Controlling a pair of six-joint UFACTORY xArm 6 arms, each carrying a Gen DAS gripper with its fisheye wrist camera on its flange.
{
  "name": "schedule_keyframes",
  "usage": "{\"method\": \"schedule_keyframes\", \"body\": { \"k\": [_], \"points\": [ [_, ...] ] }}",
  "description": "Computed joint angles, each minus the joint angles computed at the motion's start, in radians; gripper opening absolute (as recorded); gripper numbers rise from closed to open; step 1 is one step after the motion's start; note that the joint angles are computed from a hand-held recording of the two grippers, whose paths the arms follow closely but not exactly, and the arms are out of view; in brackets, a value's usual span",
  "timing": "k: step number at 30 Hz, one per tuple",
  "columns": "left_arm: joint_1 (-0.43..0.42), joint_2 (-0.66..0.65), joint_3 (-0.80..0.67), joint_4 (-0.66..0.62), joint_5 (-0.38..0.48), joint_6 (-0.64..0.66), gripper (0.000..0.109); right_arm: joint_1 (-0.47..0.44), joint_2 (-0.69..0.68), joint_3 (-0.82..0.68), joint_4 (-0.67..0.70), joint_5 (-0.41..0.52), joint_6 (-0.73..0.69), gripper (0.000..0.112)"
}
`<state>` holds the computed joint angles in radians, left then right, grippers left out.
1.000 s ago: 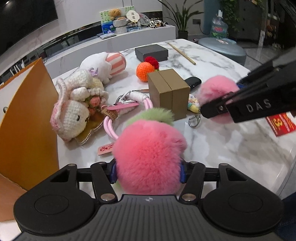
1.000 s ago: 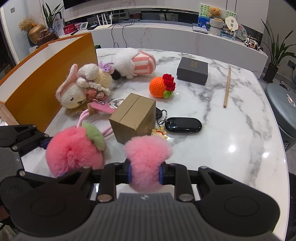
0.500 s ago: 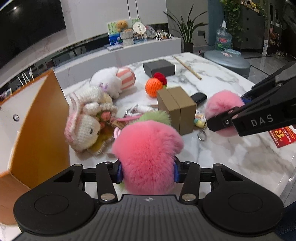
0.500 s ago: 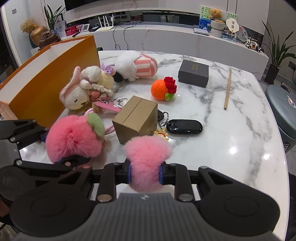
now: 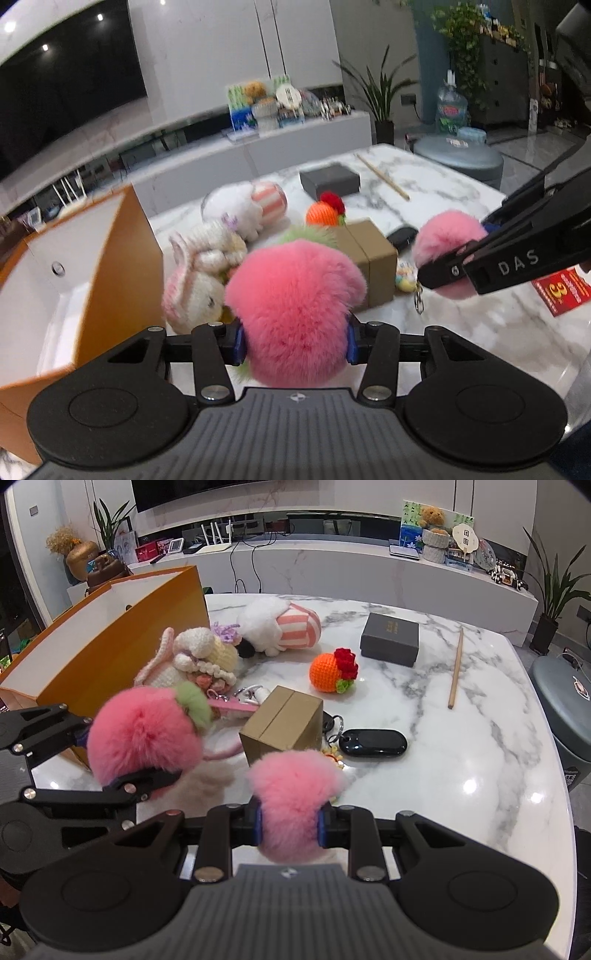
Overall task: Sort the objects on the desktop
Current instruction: 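Lift both pompoms and carry them toward the orange-rimmed white box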
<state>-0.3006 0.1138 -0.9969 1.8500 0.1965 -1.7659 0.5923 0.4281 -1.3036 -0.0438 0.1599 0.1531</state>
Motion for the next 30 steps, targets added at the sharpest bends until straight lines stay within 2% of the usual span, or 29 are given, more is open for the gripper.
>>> {"method": "schedule_keyframes", "body": {
  "k": [4, 10, 15, 19, 22, 27, 30],
  "points": [
    [-0.01, -0.024, 0.003, 0.124, 0.029, -0.122, 0.054, 0.003, -0.014, 0.009, 0.01, -0.016, -0.007, 0.027],
    [-0.019, -0.055, 0.014, 0.192, 0.072, -0.183, 0.054, 0.021, -0.043, 0.037, 0.073, -0.06, -0.072, 0.027],
    [-0.004, -0.085, 0.007, 0.182, 0.052, -0.188, 0.054, 0.042, -0.067, 0.038, 0.109, -0.09, -0.103, 0.027],
    [0.01, -0.121, 0.015, 0.154, 0.041, -0.166, 0.054, 0.049, -0.08, 0.032, 0.054, -0.098, -0.052, 0.027],
    [0.018, -0.159, 0.022, 0.156, 0.047, -0.157, 0.054, 0.057, -0.087, 0.021, 0.061, -0.098, -0.058, 0.027],
    [0.051, -0.23, 0.007, 0.155, 0.042, -0.136, 0.054, 0.07, -0.087, -0.03, 0.055, -0.121, -0.06, 0.027],
    [0.085, -0.262, -0.01, 0.134, 0.033, -0.118, 0.054, 0.074, -0.068, -0.093, 0.005, -0.127, -0.025, 0.027]
  ]
}}
